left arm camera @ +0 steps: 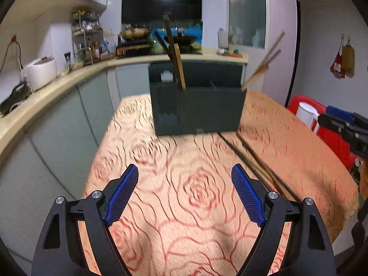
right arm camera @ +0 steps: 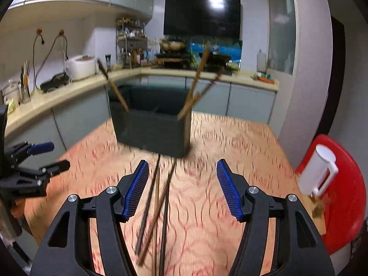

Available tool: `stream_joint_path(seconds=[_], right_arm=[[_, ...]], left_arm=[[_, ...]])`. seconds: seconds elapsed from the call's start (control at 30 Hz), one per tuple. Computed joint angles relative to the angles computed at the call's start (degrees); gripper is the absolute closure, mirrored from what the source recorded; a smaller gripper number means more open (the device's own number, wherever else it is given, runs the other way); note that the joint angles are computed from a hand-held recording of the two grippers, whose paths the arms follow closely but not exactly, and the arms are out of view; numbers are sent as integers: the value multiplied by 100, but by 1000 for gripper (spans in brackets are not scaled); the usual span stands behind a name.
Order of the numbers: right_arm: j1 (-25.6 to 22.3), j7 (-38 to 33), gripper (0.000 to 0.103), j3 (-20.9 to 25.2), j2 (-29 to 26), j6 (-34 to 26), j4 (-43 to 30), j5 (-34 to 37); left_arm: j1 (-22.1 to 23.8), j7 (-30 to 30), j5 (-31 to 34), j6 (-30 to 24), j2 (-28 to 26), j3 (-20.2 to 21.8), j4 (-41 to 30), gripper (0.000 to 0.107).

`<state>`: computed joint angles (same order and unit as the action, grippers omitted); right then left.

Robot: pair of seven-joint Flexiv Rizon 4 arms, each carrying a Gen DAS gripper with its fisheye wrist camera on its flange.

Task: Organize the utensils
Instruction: 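Move both open tools back down to the remaining chopsticks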

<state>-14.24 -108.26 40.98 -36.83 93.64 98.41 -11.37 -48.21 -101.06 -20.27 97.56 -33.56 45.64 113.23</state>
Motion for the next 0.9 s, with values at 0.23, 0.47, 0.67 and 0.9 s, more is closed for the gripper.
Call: stream_joint_path(seconds=[0.23, 0.47, 0.67, 0.9], right_arm=[[-77, 65, 43, -203, 59, 171, 453, -6], [-79, 410, 43, -418, 24, 283, 628, -242], [-122, 575, 43, -433, -32, 249, 614, -361], [-126, 700, 43, -465, -65, 240, 586, -432]], left_arm=[[419, -121, 107, -106, 22, -742, -23, 27], [830, -342, 514, -411, -64, -1336, -349, 26], [1608, -425, 707, -851, -108, -2234, -785, 27], [2260, -573, 930, -1366, -240, -2917, -1289, 27]])
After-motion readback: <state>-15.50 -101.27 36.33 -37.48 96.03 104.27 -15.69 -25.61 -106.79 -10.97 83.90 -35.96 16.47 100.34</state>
